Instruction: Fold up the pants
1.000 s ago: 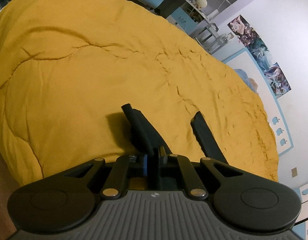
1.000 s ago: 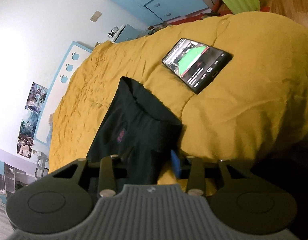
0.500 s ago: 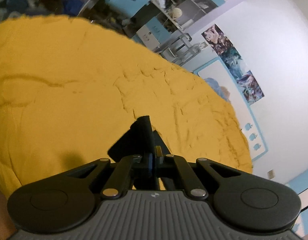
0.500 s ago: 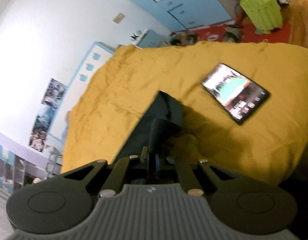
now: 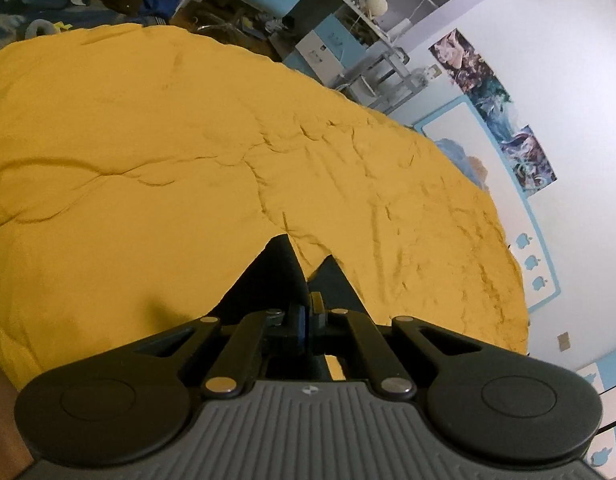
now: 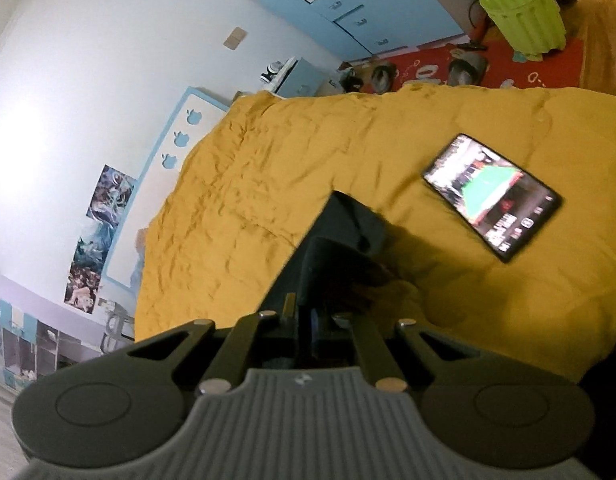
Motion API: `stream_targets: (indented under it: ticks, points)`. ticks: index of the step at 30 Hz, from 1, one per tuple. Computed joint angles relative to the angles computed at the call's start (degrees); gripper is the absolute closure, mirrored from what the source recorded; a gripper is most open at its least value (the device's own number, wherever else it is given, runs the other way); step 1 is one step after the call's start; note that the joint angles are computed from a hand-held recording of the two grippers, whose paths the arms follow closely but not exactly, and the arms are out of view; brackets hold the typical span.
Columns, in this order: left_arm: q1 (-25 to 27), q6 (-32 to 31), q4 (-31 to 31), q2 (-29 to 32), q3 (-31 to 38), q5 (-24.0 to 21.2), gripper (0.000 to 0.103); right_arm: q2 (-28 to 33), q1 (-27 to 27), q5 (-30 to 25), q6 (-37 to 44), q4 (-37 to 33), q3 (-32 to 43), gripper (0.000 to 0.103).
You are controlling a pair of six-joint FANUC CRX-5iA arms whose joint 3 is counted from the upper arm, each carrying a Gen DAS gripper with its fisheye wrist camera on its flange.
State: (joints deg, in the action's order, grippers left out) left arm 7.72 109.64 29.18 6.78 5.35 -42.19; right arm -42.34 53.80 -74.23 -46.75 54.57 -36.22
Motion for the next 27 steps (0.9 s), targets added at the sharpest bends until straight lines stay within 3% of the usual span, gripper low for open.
stream_targets:
  ticks: [5, 12, 18, 22, 27]
  points:
    - [-1.1, 4.23, -2.29, 6.71, 9.49, -5.62, 0.103, 2.23, -9.65, 9.52, 0.74, -2.52, 1.64, 0.103]
    - [-2.25, 6.77, -1.2, 12.78, 16.51, -7.38, 0.103, 5.88, -21.26, 20.12, 2.96, -6.87, 3.77, 0.103]
    - [-3.34, 11.06, -2.03, 21.02, 28.18, -12.67, 0.103, 11.94, -31.87, 29.23, 9.33, -15.56, 8.15, 0.103]
    - [-4.55, 14.71, -4.77, 27.77, 39.12, -18.48, 0.103, 17.02, -37.13, 32.36, 16.77, -23.08, 12.92, 0.103]
    - [-5.61, 20.2, -8.29, 35.4, 52.01, -25.75, 0.103, 22.57, -41.46, 31.93, 26.7, -32.68, 18.92, 0.103]
